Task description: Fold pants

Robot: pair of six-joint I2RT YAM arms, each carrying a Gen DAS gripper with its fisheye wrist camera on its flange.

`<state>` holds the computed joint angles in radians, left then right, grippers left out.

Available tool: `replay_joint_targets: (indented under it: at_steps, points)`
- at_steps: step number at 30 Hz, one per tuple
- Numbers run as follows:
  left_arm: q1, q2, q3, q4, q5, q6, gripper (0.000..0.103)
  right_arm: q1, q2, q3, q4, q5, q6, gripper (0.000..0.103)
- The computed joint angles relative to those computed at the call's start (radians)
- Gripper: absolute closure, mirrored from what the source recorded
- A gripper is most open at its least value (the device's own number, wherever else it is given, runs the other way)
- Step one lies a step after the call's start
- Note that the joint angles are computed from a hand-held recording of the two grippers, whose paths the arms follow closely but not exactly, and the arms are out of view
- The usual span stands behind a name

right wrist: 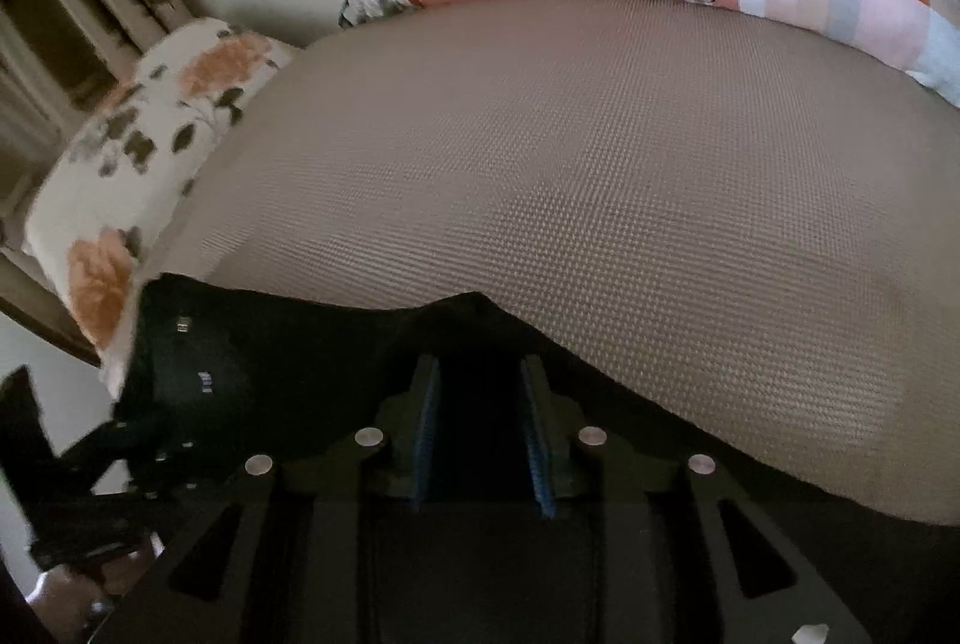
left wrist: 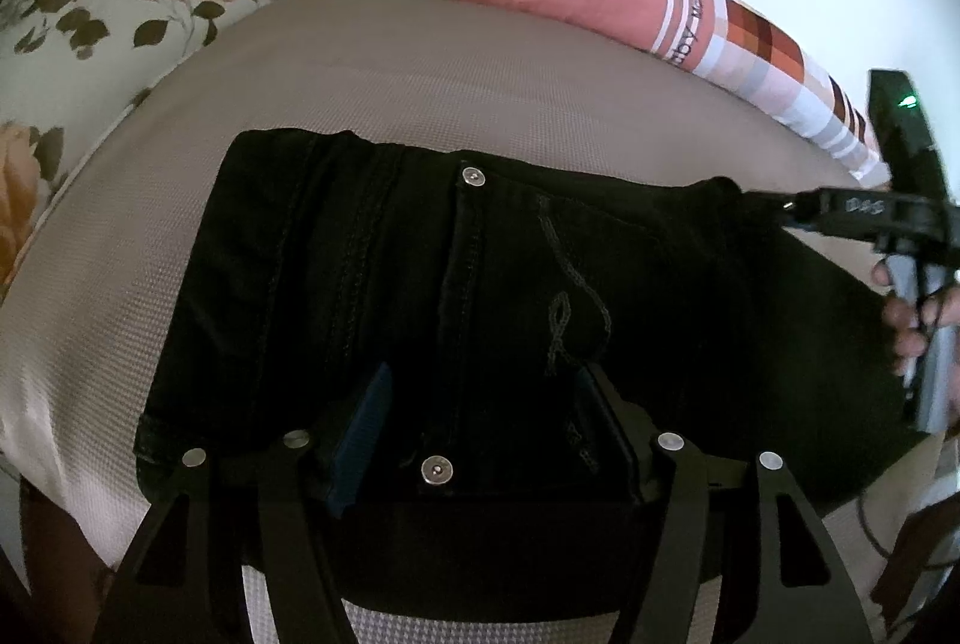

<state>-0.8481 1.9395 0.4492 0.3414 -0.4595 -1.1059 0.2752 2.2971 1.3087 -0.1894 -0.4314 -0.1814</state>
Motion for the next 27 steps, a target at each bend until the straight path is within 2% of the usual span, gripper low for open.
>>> replay_joint_targets:
  at_steps: [3,5,7,10,14,19,22,27]
  points:
    - [0.001,0.001,0.032,-0.053,0.003,0.005,0.033,-0.04,-0.053,-0.046,-0.016,-0.032,-0.026,0.072]
    - [0.001,-0.001,0.065,-0.114,0.002,-0.004,0.033,-0.097,-0.088,-0.079,-0.045,-0.075,-0.059,0.066]
    - [0.002,-0.013,0.096,-0.173,0.005,-0.017,0.033,-0.16,-0.109,-0.096,-0.085,-0.117,-0.094,0.066]
    - [0.008,-0.04,0.083,-0.135,0.029,-0.007,0.033,-0.303,-0.134,-0.109,-0.165,-0.163,-0.177,0.066]
    - [-0.008,-0.063,0.123,-0.155,0.034,0.0,0.032,-0.554,-0.132,-0.049,-0.314,-0.17,-0.318,0.066]
    - [-0.017,-0.009,0.231,-0.151,0.073,0.032,0.032,-0.826,-0.026,0.187,-0.531,-0.162,-0.412,0.066]
    - [-0.014,0.058,0.32,-0.147,0.116,0.045,0.032,-0.958,0.094,0.416,-0.677,-0.126,-0.447,0.066]
    - [-0.018,0.157,0.472,-0.184,0.173,0.063,0.032,-1.091,0.38,0.917,-1.015,-0.095,-0.504,0.066]
